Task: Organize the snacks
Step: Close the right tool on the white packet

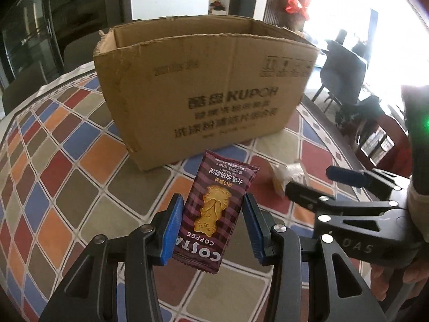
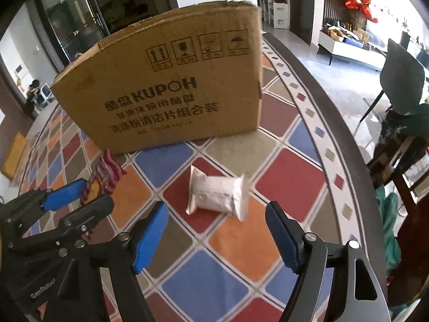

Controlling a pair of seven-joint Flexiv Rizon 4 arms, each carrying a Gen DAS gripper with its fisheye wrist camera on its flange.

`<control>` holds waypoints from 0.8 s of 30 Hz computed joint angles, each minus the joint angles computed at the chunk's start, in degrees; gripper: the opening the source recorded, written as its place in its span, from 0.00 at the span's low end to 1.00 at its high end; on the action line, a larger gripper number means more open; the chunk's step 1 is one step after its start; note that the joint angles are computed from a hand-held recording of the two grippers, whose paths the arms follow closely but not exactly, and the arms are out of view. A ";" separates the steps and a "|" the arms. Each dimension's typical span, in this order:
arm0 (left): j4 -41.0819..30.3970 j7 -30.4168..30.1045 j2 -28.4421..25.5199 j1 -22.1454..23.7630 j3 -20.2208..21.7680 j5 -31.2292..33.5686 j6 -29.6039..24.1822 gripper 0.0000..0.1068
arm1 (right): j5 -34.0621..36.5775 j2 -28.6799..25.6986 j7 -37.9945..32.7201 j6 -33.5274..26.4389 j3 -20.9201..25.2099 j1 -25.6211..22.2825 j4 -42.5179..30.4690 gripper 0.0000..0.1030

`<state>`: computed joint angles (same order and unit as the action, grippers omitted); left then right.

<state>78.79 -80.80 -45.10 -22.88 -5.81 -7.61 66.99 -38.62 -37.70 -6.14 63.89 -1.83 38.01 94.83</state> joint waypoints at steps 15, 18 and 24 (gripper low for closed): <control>-5.92 -4.10 -4.00 -0.59 1.64 0.71 -4.09 0.42 | 8.02 -4.85 -9.14 -8.26 2.80 -1.72 -7.90 0.73; -6.28 -4.52 -4.17 -0.83 1.91 1.25 -4.35 0.42 | 7.71 -4.62 -8.67 -7.69 2.12 -1.41 -7.25 0.62; -6.07 -4.78 -4.08 -0.74 1.62 1.52 -4.26 0.42 | 7.50 -4.08 -8.25 -6.36 1.89 -1.24 -6.36 0.49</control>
<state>72.72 -85.58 -49.17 -23.63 -4.19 -6.09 62.73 -31.13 -41.78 -14.38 57.52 0.06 36.76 88.47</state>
